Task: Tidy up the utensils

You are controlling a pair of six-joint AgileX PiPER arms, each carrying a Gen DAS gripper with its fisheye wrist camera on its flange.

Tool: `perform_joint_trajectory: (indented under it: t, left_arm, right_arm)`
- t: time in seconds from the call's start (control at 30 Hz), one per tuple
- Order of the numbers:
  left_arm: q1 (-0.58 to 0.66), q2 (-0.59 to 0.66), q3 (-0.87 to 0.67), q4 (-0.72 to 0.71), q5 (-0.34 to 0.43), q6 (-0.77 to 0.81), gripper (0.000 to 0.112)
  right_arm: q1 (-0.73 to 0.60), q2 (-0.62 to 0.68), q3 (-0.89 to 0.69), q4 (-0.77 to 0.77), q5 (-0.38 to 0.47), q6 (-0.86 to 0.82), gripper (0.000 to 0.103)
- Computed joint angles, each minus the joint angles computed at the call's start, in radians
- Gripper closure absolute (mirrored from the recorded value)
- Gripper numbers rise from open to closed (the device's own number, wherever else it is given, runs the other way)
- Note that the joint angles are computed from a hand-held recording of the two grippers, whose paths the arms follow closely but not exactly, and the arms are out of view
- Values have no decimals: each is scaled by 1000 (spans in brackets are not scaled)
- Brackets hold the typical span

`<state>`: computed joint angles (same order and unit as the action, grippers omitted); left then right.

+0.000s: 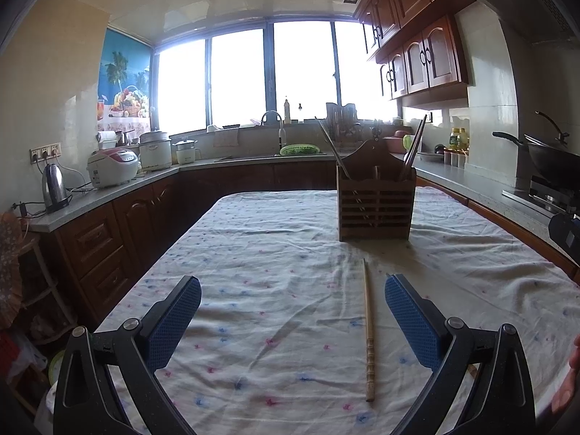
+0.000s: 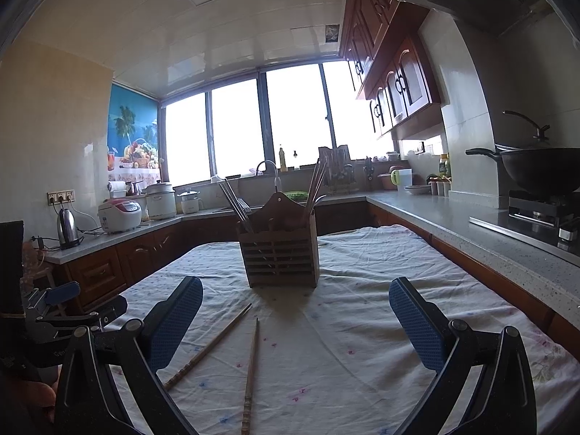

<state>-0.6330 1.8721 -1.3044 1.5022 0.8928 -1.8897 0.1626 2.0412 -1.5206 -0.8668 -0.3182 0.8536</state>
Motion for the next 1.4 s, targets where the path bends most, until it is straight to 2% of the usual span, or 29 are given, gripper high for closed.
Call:
perform_joint_trajectory:
  t: [1.17, 1.4]
  left_arm:
    - [0, 9, -41, -52, -5, 39, 10]
    - [14, 14, -64, -79, -27, 60, 10]
  right_arm:
    - [7, 8, -18, -43, 4, 54, 0]
    - [5, 31, -61, -154, 24, 166, 0]
